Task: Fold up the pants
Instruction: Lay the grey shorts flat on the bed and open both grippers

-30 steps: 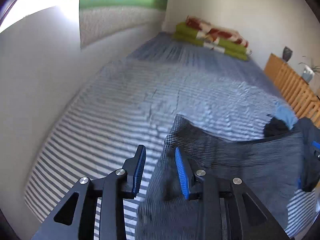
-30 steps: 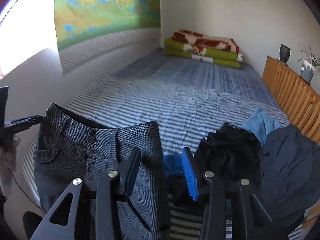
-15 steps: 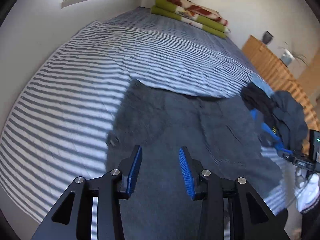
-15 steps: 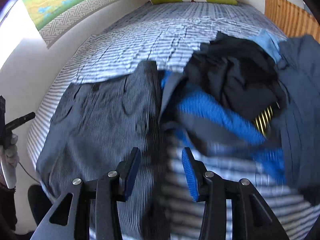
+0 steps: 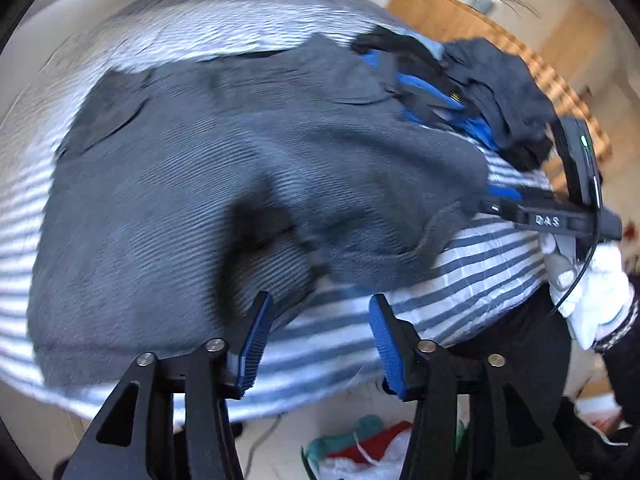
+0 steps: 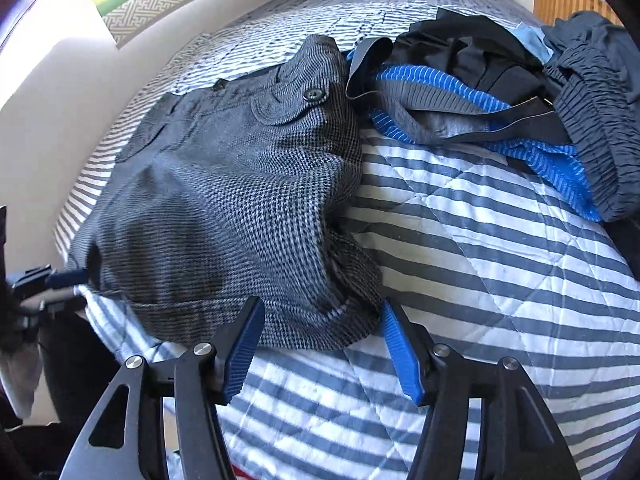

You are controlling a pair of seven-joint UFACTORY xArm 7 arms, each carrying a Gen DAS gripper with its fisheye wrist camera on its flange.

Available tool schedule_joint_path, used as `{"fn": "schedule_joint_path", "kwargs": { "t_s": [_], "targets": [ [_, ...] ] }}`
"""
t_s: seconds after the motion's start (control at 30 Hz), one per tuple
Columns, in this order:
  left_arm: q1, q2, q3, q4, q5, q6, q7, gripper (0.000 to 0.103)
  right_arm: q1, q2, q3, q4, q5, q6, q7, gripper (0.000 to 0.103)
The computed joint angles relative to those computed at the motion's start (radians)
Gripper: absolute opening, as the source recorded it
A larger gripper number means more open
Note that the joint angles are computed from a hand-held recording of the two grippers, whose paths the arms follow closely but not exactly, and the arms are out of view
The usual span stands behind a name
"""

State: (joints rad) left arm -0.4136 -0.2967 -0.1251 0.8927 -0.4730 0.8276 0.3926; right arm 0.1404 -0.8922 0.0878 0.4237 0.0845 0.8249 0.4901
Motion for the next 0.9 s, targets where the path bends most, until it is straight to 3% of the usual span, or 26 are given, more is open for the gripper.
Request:
{"fn": "schedule_joint_path", "kwargs": {
  "t_s": [0.1, 0.13, 0.17, 0.2, 0.23, 0.3, 0.4, 0.47, 0.5, 0.53, 0.57, 0.6, 0.63, 0.7, 0.8, 0.9],
  "targets": [
    [-0.004, 0.063, -0.064, 0.003, 0.092, -0.151, -0.064, 0.059, 0.015, 0.032, -0.007, 0.004, 0.013, -0.025, -0.011, 0.056],
    [-0.017, 0.095, -0.057, 0.021, 0.072, -0.153, -0.059, 0.056, 0.021, 0.033, -0.015, 0.002, 0.025, -0.03, -0.013, 0.045],
    [-0.026, 0.131, -0.044, 0.054, 0.037, -0.122, -0.048, 0.045, 0.035, 0.037, -0.037, 0.004, 0.05, -0.027, -0.022, 0.032],
    [-0.027, 0.16, -0.034, 0.092, 0.009, -0.074, -0.042, 0.022, 0.043, 0.036, -0.053, 0.008, 0.072, -0.02, -0.027, 0.013],
    [-0.021, 0.175, -0.029, 0.124, -0.011, -0.034, -0.048, 0.014, 0.044, 0.024, -0.062, 0.01, 0.092, -0.016, -0.024, 0.012],
    [-0.009, 0.158, -0.014, 0.149, -0.088, 0.015, -0.009, 0.004, 0.052, -0.03, -0.082, 0.016, 0.133, -0.013, -0.024, 0.01],
    [0.008, 0.077, 0.019, 0.179, -0.174, 0.125, 0.054, 0.004, 0.072, -0.112, -0.115, 0.03, 0.201, -0.006, -0.026, 0.01],
    [0.025, 0.019, 0.028, 0.189, -0.153, 0.169, 0.073, 0.004, 0.081, -0.16, -0.131, 0.033, 0.244, 0.004, -0.02, 0.011],
    [0.034, -0.01, 0.035, 0.186, -0.133, 0.185, 0.084, 0.01, 0.072, -0.171, -0.117, 0.041, 0.242, 0.025, -0.008, 0.013],
    [0.042, -0.031, 0.041, 0.187, -0.108, 0.209, 0.095, 0.033, 0.048, -0.166, -0.085, 0.064, 0.204, 0.083, 0.006, 0.016],
    [0.054, -0.055, 0.038, 0.174, -0.069, 0.208, 0.092, 0.048, 0.016, -0.153, -0.039, 0.093, 0.145, 0.151, 0.023, 0.027],
    [0.068, -0.079, 0.029, 0.152, -0.026, 0.183, 0.083, 0.064, -0.014, -0.138, 0.014, 0.116, 0.085, 0.203, 0.043, 0.045],
    [0.082, -0.104, 0.018, 0.119, 0.026, 0.15, 0.072, 0.064, -0.035, -0.139, 0.062, 0.126, 0.026, 0.246, 0.057, 0.048],
    [0.098, -0.118, 0.01, 0.09, 0.101, 0.155, 0.04, 0.064, -0.028, -0.131, 0.093, 0.127, -0.011, 0.263, 0.073, 0.048],
    [0.096, -0.124, 0.022, 0.03, 0.137, 0.151, 0.045, 0.064, 0.014, -0.111, 0.078, 0.127, 0.004, 0.209, 0.072, 0.048],
    [0.092, -0.091, -0.047, -0.033, 0.257, 0.032, 0.012, 0.064, 0.042, -0.049, 0.071, 0.148, 0.01, 0.15, 0.06, 0.048]
  ]
}}
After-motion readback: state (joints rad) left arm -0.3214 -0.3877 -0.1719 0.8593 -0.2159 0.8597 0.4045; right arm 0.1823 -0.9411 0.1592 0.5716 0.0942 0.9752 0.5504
